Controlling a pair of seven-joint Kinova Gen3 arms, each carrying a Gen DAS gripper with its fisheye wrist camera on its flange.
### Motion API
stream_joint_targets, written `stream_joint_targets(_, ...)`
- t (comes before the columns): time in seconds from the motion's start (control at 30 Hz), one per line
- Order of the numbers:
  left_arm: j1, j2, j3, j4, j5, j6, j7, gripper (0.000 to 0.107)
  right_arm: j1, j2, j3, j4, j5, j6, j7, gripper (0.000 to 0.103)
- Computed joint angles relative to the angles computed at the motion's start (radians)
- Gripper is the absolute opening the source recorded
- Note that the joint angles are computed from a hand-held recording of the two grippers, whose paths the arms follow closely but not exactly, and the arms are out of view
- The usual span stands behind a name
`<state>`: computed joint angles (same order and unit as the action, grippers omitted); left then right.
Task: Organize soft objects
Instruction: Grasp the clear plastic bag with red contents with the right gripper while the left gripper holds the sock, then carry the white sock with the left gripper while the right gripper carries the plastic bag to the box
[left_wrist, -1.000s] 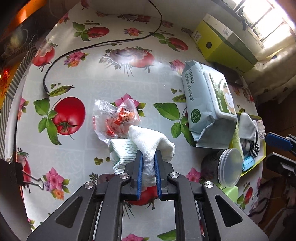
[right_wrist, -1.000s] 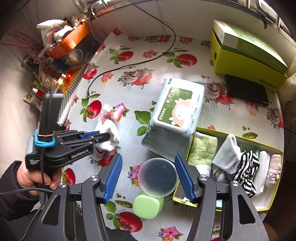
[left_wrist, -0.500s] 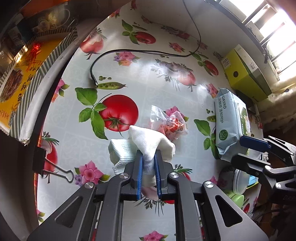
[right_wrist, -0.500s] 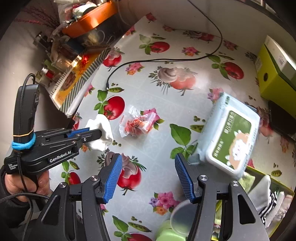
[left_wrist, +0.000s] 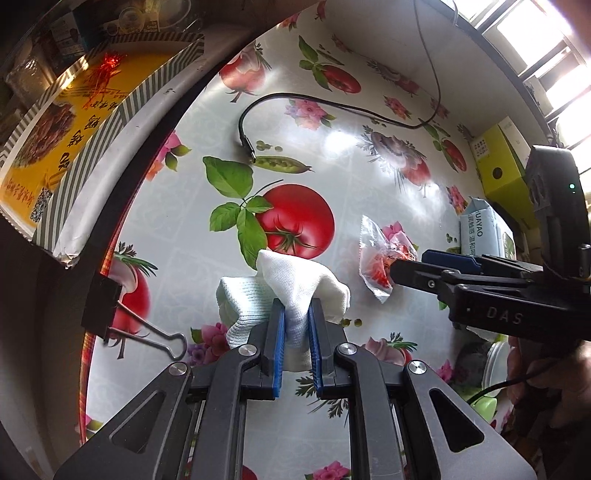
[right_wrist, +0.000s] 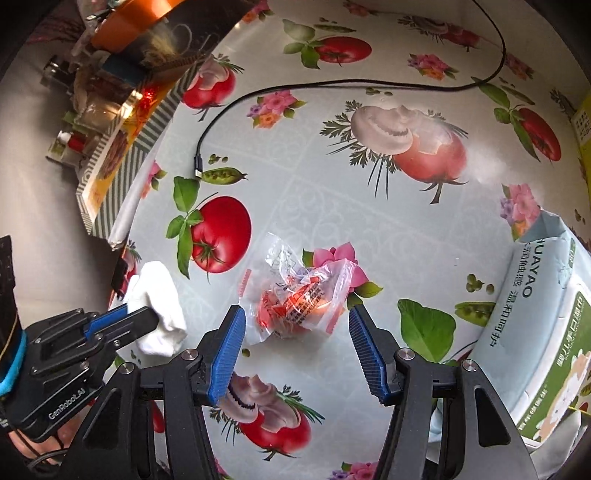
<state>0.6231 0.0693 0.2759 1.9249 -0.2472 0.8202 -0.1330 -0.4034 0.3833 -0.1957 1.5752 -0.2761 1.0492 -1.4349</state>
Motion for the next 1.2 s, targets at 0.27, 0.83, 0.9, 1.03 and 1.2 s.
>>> stream_joint_targets(0.27,-0.012,0.002,-0.005,0.002,0.01,-0.011,-0.016,0.012,-0.01,0.019,-0.001,0.0,0.012,-0.018,-0.012,0.033)
stream_joint_targets(0.83,0.049,0.053,-0.003,-0.171,-0.055,0.123,-0.039,0.012,0.117,-0.192,0.026,0.111,-0.123,0.003,0.12,0.033)
stream_joint_targets(0.9,0.062,0.06,-0.002,-0.195,-0.063,0.142,-0.043,0.012,0.13,-0.222,0.035,0.128,-0.138,0.01,0.135,0.033)
stream_joint_targets(1.03,0.09,0.078,0.0,-0.25,-0.078,0.18,-0.053,0.012,0.156,-0.29,0.058,0.162,-0.172,0.028,0.168,0.033)
stream_joint_targets(1.2,0.131,0.105,-0.001,-0.327,-0.103,0.226,-0.08,0.012,0.186,-0.365,0.095,0.201,-0.201,0.05,0.198,0.033)
